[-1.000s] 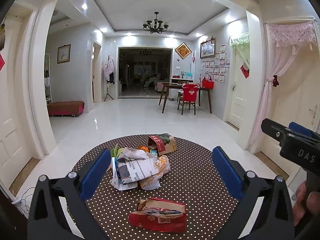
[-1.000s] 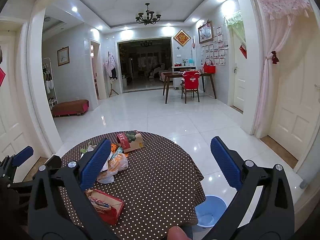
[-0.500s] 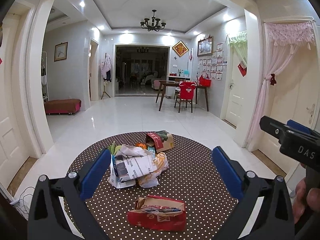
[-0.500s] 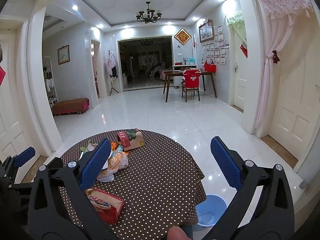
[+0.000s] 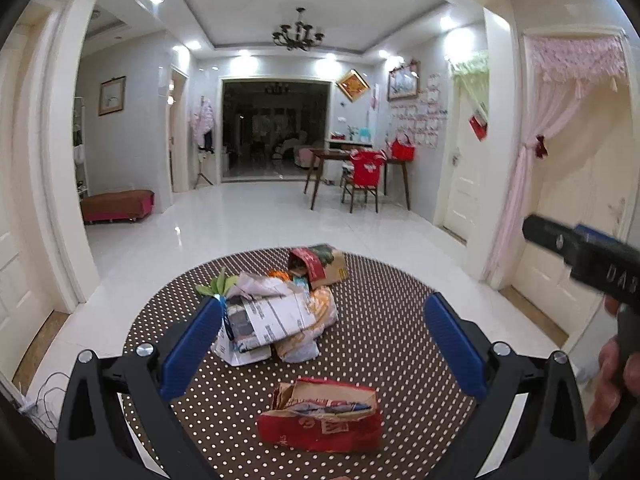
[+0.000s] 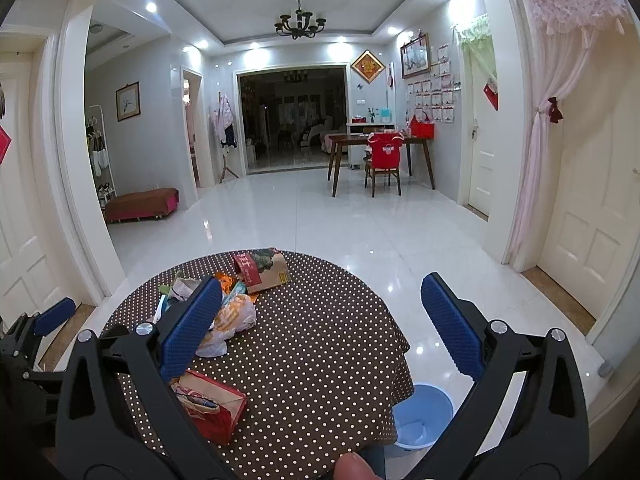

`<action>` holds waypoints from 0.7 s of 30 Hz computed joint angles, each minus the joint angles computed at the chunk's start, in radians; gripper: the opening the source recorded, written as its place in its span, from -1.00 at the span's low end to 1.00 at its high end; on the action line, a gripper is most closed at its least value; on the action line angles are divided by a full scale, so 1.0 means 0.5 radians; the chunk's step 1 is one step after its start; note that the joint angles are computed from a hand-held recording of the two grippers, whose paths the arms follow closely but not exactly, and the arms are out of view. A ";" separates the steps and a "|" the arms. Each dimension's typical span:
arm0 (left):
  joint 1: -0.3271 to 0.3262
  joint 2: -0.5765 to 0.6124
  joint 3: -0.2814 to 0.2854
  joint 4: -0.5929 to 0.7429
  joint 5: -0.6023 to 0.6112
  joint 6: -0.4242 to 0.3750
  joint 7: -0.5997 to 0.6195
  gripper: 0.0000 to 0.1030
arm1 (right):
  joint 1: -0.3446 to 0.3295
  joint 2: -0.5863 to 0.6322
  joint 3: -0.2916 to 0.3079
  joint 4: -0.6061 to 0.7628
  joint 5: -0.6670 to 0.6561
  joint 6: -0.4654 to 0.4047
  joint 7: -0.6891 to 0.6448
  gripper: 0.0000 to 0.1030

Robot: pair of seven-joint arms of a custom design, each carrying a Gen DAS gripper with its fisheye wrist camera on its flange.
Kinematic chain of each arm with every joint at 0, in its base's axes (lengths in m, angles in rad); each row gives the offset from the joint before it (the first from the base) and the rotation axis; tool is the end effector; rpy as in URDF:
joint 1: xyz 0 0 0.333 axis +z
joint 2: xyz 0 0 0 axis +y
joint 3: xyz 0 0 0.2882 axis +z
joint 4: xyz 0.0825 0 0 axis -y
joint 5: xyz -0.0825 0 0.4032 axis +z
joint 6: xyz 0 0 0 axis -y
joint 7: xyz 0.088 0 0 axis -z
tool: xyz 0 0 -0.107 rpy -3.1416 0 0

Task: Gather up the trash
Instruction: 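Grasp the red snack bag with the left tool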

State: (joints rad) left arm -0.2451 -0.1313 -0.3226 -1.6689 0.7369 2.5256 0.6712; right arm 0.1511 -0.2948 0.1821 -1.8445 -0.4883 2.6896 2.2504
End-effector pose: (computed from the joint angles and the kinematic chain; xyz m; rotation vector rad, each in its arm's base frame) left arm 0.4814 -0.3329 0.7328 -1.4586 1.5756 -1.0755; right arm 0.4927 0.2056 0.7514 -1.4430 1.4607 -0.9040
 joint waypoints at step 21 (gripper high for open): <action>-0.076 0.279 0.134 -0.082 -0.892 -0.046 1.863 0.92 | 0.160 0.272 -0.152 0.028 0.403 -0.227 -0.375 0.90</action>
State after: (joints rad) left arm -0.2833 0.0083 -0.2556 -1.7100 0.2908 2.5025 1.6026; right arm 0.2310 -0.1587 0.1059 -1.8306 -0.2867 2.5761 2.0627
